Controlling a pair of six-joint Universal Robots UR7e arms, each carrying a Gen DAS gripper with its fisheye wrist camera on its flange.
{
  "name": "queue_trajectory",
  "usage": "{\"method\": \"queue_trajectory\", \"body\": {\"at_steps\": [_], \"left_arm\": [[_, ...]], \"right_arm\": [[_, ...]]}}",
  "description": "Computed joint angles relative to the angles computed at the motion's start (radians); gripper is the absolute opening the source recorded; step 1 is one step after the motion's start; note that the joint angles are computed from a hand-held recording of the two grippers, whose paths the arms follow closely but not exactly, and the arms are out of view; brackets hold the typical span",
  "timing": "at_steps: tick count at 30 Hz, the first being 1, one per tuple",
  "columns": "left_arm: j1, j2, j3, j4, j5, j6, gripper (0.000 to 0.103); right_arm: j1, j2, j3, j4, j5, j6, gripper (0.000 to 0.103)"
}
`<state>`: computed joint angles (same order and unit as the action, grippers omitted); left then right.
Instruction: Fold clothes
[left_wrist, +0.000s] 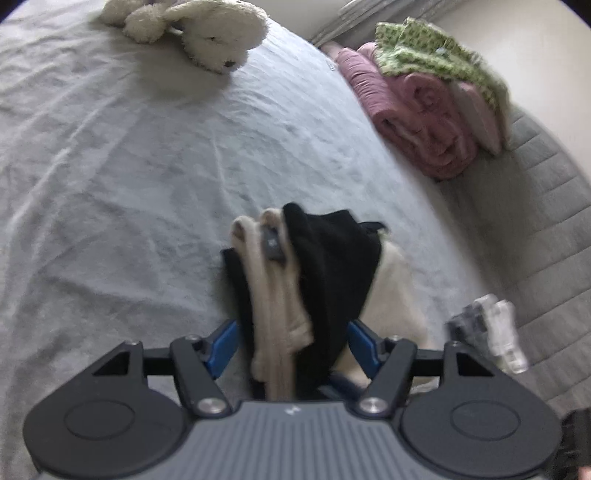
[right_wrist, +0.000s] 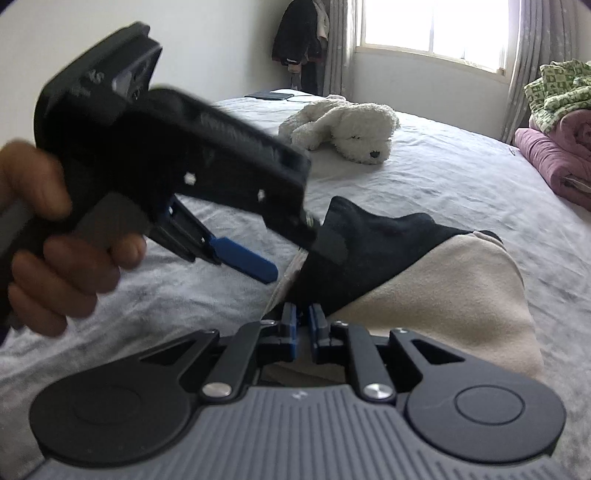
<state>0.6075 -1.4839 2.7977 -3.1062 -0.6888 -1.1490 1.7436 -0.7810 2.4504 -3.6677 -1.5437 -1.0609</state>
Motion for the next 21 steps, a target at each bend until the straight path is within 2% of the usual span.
{"method": "queue_trajectory", "body": {"at_steps": [2,4,6,8,9,10,11,14,15,18,21], "left_arm": [[0.01,-0.002,-0.018,0.085,0.005,-0.01,0.068],[0.016,0.0,-0.017,0.08,0.004,-0.006,0.068],[0.017,-0.01,-0.017,0.094,0.002,-0.004,0.068],[0.015,-0.017,-0.016,0.105,0.002,-0.007,0.068],[0.013,-0.018,-0.015,0.106,0.002,-0.01,0.068],[0.013,-0.019,-0.016,0.108,0.002,-0.011,0.068],[0.013,-0.02,-0.016,0.11,0.001,-0.013,0.068],[0.01,-0.022,-0.015,0.111,0.0,-0.021,0.068],[0.009,-0.021,-0.015,0.111,0.001,-0.023,0.068],[0.01,-0.022,-0.012,0.102,-0.003,-0.025,0.068],[0.019,-0.029,-0.007,0.077,-0.017,-0.017,0.068]], "right_arm": [[-0.006,-0.021,0.011,0.011,0.012,0.04,0.015],[-0.014,-0.044,0.021,0.021,0.024,0.083,0.017],[-0.023,-0.053,0.04,-0.005,0.022,0.098,0.025],[-0.025,-0.06,0.057,-0.029,0.007,0.105,0.046],[-0.026,-0.071,0.065,-0.025,-0.005,0.126,0.051],[-0.031,-0.091,0.067,0.009,-0.009,0.176,0.06],[-0.047,-0.118,0.065,0.07,0.002,0.265,0.062],[-0.124,-0.182,0.054,0.238,0.077,0.549,0.062],[-0.151,-0.188,0.058,0.258,0.106,0.616,0.062],[-0.208,-0.164,0.069,0.24,0.182,0.773,0.064],[-0.231,-0.109,0.068,0.171,0.258,0.865,0.074]]}}
